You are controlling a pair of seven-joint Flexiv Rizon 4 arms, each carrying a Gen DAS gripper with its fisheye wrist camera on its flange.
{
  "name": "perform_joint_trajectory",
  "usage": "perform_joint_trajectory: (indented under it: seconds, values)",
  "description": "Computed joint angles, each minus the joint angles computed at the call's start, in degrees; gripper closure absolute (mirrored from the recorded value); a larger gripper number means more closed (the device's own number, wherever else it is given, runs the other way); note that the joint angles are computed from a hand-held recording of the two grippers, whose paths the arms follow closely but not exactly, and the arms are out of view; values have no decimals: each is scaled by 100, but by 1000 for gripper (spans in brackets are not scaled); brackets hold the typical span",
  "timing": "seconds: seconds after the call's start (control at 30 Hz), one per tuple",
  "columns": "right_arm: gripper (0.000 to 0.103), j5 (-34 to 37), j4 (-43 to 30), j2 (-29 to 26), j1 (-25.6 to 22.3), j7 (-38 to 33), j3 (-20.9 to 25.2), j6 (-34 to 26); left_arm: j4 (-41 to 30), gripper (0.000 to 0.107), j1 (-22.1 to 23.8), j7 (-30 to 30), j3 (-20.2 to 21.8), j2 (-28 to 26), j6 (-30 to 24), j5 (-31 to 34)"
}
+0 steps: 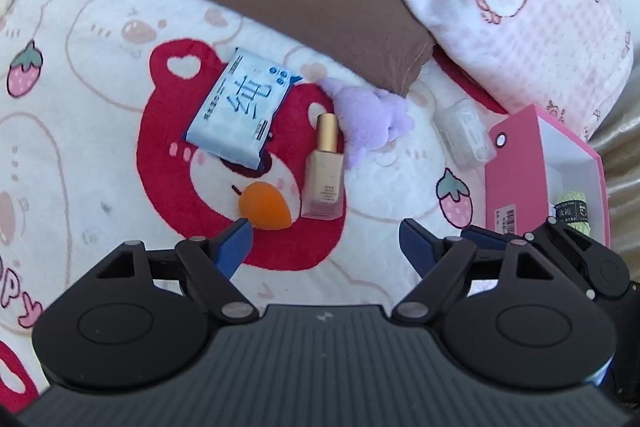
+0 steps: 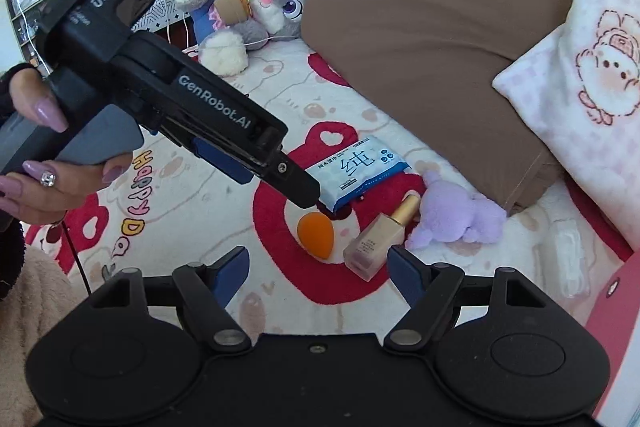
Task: Organize objects
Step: 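Move the left gripper to the orange sponge and close on it, then carry the orange sponge with the left gripper into the pink box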
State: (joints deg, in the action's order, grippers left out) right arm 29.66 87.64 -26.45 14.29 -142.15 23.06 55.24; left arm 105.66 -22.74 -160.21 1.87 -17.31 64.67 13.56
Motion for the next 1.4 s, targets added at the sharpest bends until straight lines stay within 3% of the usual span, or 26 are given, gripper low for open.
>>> perform_joint_trajectory:
  seconds: [0.2, 0.37, 0.43, 0.63, 0.77, 0.87, 0.93, 0.97, 1.2, 1.4]
  values:
    - [23, -168, 119, -448, 130, -844, 219, 836, 111, 27, -87, -382, 260, -390, 283, 233]
    - [28, -339, -20, -792, 137, -1012, 442, 878, 163, 29, -156, -496, 442, -681, 709, 291]
    - [29, -464, 30, -892, 263, -1004, 418, 1158, 183, 31, -221, -607, 571, -794, 907, 300]
    - [35, -1168, 105, -1234, 635, -523, 251, 1828, 320, 50, -423, -891, 982, -1118, 1741, 178]
    - [53, -1811, 203, -1351, 1042, 31, -176, 2041, 531, 69, -265, -645, 820, -1275, 2310, -220]
    - [57, -2127, 322, -1406, 1209, 337, -357, 2352, 618, 71, -384, -565, 938, -1331, 2532, -405]
    - [66, -2297, 365, -1434, 1297, 586, -476, 2466, 691, 72, -378, -449, 920, -1338, 2662, -545]
    - [70, -2333, 310, -1450, 1232, 710, -413, 2291, 714, 72, -401, -397, 924, -1334, 2673, -620]
    - [71, -2417, 374, -1405, 548, 1069, 318, 2108, 771, 72, -830, -23, 1227, -1267, 2683, -1006]
    - [71, -1879, 239, -1202, -111, 1252, 905, 1425, 741, 71, -1384, 243, 1621, -1191, 2698, -1293]
